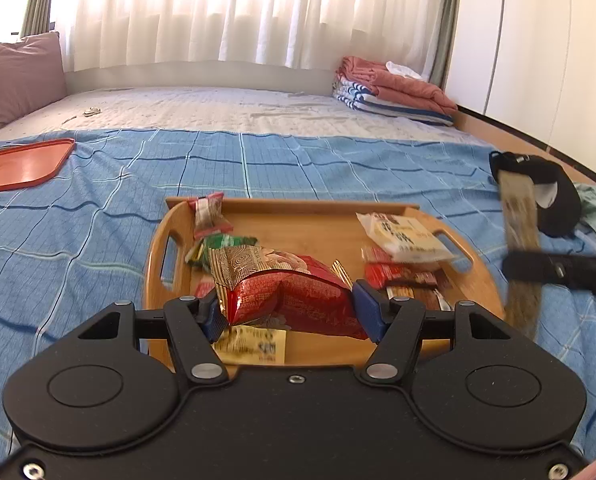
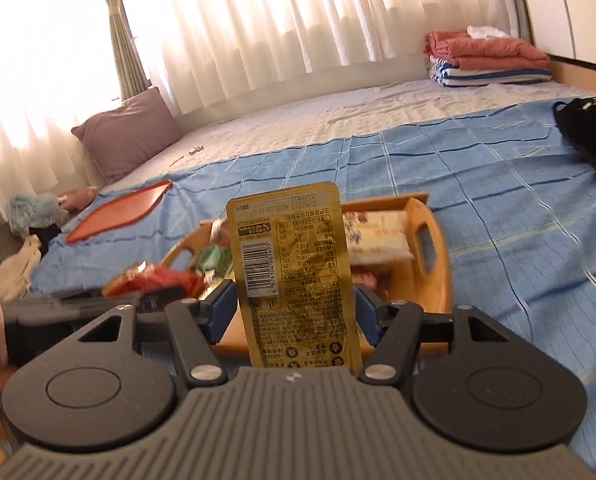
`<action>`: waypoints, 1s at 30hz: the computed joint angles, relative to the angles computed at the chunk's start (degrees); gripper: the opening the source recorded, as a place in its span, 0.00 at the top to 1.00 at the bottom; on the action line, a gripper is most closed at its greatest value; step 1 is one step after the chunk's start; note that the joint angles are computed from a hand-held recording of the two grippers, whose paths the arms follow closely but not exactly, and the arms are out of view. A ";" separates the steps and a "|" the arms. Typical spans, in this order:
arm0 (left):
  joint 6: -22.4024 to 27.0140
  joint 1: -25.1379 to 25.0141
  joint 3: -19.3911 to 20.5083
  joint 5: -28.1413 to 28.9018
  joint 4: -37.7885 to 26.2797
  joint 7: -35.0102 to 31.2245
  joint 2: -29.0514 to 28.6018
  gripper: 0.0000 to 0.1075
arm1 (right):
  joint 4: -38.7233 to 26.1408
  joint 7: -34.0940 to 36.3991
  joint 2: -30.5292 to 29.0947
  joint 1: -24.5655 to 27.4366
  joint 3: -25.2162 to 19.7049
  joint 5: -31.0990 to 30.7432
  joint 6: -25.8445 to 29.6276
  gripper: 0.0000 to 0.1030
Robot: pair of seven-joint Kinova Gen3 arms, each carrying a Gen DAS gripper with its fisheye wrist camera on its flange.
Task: Organize snacks
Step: 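Carry the red nut pack with the left tool while the right tool carries the yellow sachet over the tray, then open both tools to drop the snacks onto the tray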
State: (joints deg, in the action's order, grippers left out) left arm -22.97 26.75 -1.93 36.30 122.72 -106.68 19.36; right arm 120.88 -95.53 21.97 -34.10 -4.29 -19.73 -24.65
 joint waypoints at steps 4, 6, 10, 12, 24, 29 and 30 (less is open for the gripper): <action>1.01 -2.01 0.36 -2.21 -2.08 2.49 2.20 0.43 | -8.70 -4.20 3.26 5.37 -3.03 5.21 8.13 0.37; 1.19 -2.17 -0.08 -2.62 -2.81 3.40 3.33 0.43 | -13.11 -6.27 5.50 6.58 -3.69 6.91 12.15 0.37; 1.27 -3.13 0.00 -5.34 -3.64 5.56 5.12 0.43 | -20.47 -9.28 9.87 6.69 -3.19 9.13 18.56 0.37; 1.41 -4.17 0.61 -7.56 -4.01 7.23 5.88 0.43 | -23.29 -10.33 11.67 5.74 -2.10 9.77 21.12 0.37; 2.33 -2.93 -1.84 -10.89 -5.17 8.56 8.88 0.41 | -33.37 -15.26 18.10 -0.40 4.38 14.36 29.94 0.38; 1.36 -0.19 -4.28 -8.93 -4.94 7.09 9.13 0.25 | -33.71 -16.54 18.90 0.58 2.83 15.47 29.89 0.36; 0.74 1.17 -5.34 -7.47 -4.77 6.02 9.17 0.22 | -33.71 -16.82 18.96 0.38 3.10 15.61 29.77 0.35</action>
